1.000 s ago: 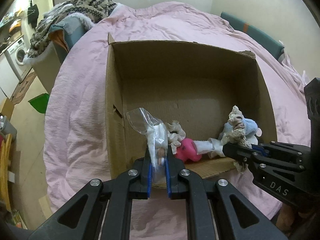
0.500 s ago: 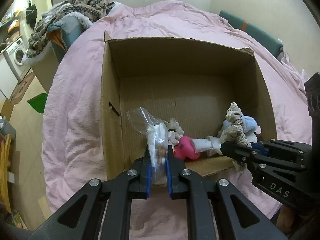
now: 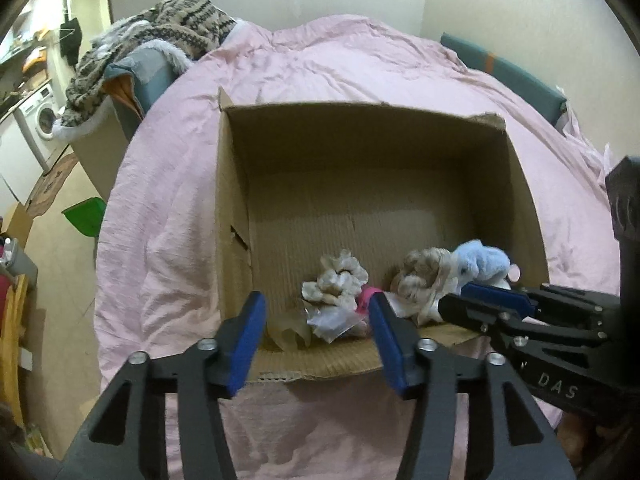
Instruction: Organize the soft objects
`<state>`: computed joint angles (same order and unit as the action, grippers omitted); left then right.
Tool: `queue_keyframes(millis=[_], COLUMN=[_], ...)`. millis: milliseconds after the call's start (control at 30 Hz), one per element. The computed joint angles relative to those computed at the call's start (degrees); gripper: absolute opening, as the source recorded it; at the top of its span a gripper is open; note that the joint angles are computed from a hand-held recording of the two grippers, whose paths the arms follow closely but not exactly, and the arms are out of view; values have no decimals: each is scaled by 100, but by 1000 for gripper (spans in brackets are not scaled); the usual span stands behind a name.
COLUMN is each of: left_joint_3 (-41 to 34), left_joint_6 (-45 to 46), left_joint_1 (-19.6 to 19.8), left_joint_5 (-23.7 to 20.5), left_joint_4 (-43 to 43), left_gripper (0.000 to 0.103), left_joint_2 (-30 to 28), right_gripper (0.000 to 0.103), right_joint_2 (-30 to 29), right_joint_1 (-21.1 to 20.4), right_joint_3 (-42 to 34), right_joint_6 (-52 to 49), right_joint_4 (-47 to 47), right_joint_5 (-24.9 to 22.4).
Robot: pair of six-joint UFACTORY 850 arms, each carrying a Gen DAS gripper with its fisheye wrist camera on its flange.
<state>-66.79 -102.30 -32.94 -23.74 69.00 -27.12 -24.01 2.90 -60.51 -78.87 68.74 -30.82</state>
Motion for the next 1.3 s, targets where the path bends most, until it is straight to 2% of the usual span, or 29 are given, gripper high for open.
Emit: queue_keyframes(millis=[33,67,133,233,333,400,500,567,767,833,933,1000,1067,1167,1233,1300], left_joint_3=[23,44,88,172,346,384,508,602,909,998,1115,1205,1274,1362,1424,1508], left_joint_6=[-109,-191,-400,-601,-1157,-1235,-1565,-1621,-1455,-1428,-1303,-1314,-1392,-1595,-1765,-1999], left_joint_1=[-3,-15,-55,-133,-291,-335,-345,-377,-494,-569,-671,-748,-832,-886,-914,-961], left_joint_5=[5,-27,-173,-483,-1058,-1216,-1169,-1192,-1176,-1214,-1264,-1328,-1437,-1444,-1458,-1557], left_joint_4=[103,189,433,615,1149,1268,1468,1412,1049,932,711,701,733,829,912,1118], left_gripper=[52,52,52,52,52,52,52,52,53,60,61,62,68,76,86,95], left_joint_2=[29,65,125,280,535,661,913,1063,1380,1443,1516,1565,1586,1611,1629,1644], right_gripper=[40,57,66,66,66,66,67,73,74,75,76,81,92,93,94,101], right_joint_2=[11,31,123,343,583,756,1063,1259,1724,1844,2015,2110,2174,2199,2224,2223], right_joint_1=[-19,-38,-104,-117,-103,-113,-132,-160,-280,-324,-364,-394,-429,-472,-445,-455], right_joint_3=[4,13,87,209,304,385,570,706,1095,1215,1400,1500,1600,1714,1790,1839], right_joint_6=[-31,-49,-289,-449,-528,-643,-937,-1070,-1502,-1770,-2065,-2170,-2353,-2647,-2936,-3116], right_joint_4=[45,87,392,526,486,562,852,985,1397,1604,1812,1939,2174,2527,2865,3129], right_joint_5=[-41,-74,-149,-15,131,219,385,451,626,693,773,798,777,752,854,891])
